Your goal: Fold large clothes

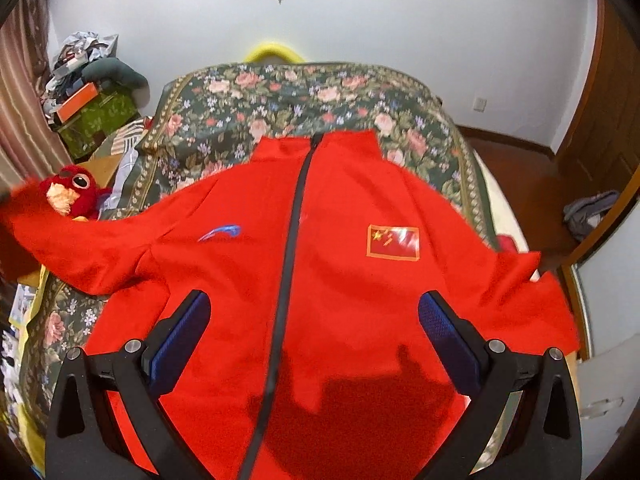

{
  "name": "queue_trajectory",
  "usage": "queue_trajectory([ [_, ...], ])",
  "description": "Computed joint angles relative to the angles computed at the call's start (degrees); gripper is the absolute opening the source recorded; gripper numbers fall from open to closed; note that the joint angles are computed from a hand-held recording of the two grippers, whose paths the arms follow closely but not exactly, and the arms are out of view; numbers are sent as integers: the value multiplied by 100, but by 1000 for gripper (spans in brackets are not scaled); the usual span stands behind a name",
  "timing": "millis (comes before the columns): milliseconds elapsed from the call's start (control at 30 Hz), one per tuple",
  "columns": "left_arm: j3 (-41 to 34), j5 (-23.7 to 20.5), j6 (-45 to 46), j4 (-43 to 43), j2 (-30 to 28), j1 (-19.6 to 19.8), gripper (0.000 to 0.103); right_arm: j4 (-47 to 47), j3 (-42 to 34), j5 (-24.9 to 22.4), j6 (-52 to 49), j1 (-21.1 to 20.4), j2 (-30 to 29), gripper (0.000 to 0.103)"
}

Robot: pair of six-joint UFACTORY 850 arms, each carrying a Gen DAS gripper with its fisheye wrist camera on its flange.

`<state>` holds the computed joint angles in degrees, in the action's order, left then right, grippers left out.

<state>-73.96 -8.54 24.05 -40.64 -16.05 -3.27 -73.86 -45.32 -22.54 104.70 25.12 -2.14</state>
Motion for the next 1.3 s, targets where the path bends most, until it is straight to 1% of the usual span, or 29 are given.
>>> queue_trajectory([
  [100, -275, 9, -410, 486, 14, -469, 3, -377, 119, 69, 269, -46, 149, 103],
  [167, -479, 37, -1232, 1385, -41, -808, 3, -648, 203, 182, 456, -108, 238, 103],
  [200, -590, 16, -1446, 1645, -82, -986, 3, -782, 251, 210, 551, -129, 281, 103],
  [233, -668, -3, -1493, 1733, -114, -1124, 3, -938, 292, 257, 647, -179, 314, 103],
  [300, -887, -59, -1933, 2236, -238, -1491, 3, -1227, 412, 336, 892, -247, 405, 103],
  [333, -950, -107, -1846, 2172, -273, -1617, 3, -1393, 481, 400, 1043, -305, 453, 103],
  [367, -1068, -156, -1741, 2080, -367, -1773, 3, -1514, 543, 443, 1160, -340, 500, 103],
  [400, -1185, -202, -1785, 2162, -468, -1936, 3, -1690, 614, 516, 1323, -416, 544, 103],
  [500, -1435, -265, -2479, 3038, -756, -2368, 3, -1991, 821, 670, 1651, -622, 658, 103],
  [600, -1676, -480, -2719, 3469, -1149, -2740, 3, -2279, 1024, 885, 1963, -890, 762, 103],
  [700, -1703, -676, -2593, 3416, -1456, -3015, 3, -2334, 1224, 1078, 2085, -1129, 872, 103],
  [800, -1737, -1072, -2073, 2988, -1775, -3229, 3, -2248, 1369, 1281, 2043, -1374, 938, 103],
  [900, -1734, -1488, -1994, 3165, -2010, -3462, 3, -1637, 1431, 1484, 1443, -1543, 941, 103],
  [933, -1730, -1628, -1900, 3188, -2067, -3521, 3, -1229, 1442, 1487, 1018, -1560, 939, 103],
  [967, -1693, -1774, -1745, 3186, -2093, -3574, 4, -1062, 1460, 1463, 829, -1561, 946, 103],
  [1000, -1641, -1900, -1685, 3293, -2097, -3633, 9, -858, 1471, 1404, 592, -1533, 952, 103],
  [1033, -1570, -1977, -1642, 3374, -2062, -3683, 11, -718, 1478, 1364, 405, -1519, 953, 103],
  [1067, -1472, -2023, -1483, 3322, -2011, -3702, 16, -528, 1472, 1302, 156, -1488, 943, 103],
  [1100, -1336, -2057, -1230, 3152, -1918, -3701, 25, -323, 1451, 1194, -92, -1418, 926, 103],
  [1133, -1234, -2088, -1058, 3035, -1830, -3687, 31, -309, 1453, 1133, -149, -1386, 922, 103],
  [1167, -1075, -2071, -883, 2907, -1707, -3674, 45, -255, 1430, 1034, -253, -1301, 903, 103],
  [1200, -861, -1980, -682, 2739, -1532, -3653, 55, -200, 1424, 996, -346, -1259, 903, 103],
  [1300, -257, -1635, -157, 2340, -996, -3504, 59, -47, 1331, 794, -591, -1024, 857, 103],
])
